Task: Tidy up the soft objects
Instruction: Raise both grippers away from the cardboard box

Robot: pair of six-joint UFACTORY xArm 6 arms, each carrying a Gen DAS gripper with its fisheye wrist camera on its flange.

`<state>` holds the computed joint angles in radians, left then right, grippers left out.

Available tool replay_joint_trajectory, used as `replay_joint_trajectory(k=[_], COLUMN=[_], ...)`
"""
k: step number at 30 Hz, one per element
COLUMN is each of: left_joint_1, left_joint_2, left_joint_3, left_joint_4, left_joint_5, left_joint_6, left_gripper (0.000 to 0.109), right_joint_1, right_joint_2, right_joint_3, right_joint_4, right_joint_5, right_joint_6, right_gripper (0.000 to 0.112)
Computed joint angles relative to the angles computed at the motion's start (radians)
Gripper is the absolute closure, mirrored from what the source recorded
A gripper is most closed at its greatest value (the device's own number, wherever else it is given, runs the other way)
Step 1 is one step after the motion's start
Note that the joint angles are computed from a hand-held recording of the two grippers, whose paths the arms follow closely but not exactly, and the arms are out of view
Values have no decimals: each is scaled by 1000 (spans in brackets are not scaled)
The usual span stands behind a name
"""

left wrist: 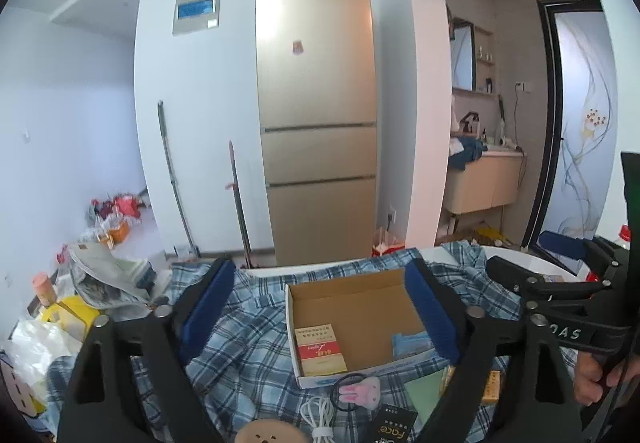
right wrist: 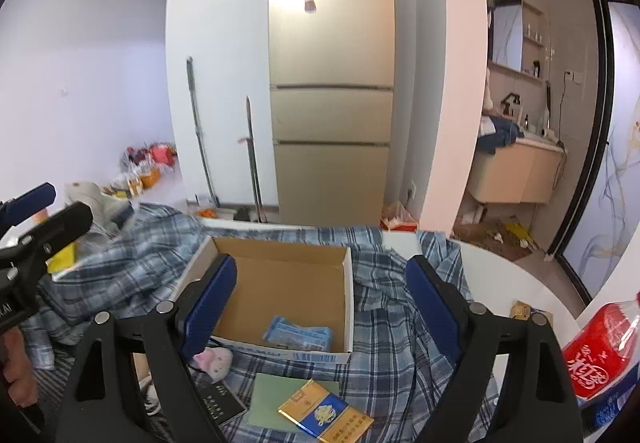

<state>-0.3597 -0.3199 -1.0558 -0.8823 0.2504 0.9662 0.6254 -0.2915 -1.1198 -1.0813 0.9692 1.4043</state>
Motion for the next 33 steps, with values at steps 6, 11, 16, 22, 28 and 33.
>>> replay_joint_trajectory(k=[6, 11, 16, 22, 28, 33], left_joint_1=[-6, -12, 2, 55, 52, 31], left_joint_2=[-124, -175, -217, -225, -205, -159], left_joint_3=[104, 157, 216, 249, 267, 262], left_joint_4=[-117, -201, -296, -472, -734, -827], left_joint_5=[-13, -36, -31, 59, 41, -6], left_joint_6=[130, 203, 327, 487, 734, 854], left_gripper=[6, 6, 6, 6, 6, 6], right_joint_1=[108, 143, 152, 153, 153, 162], right_joint_2=[-45, -63, -84, -108, -122, -139], right_joint_3=[35, 66, 118, 200, 254, 305], right_joint_4=[-132, -158, -210, -281, -286, -325], right_joint_5=[123, 138, 129, 128, 109, 102], right_joint_6=[117, 152, 205, 303, 343, 380], right_gripper=[9, 9, 9, 9, 9, 9])
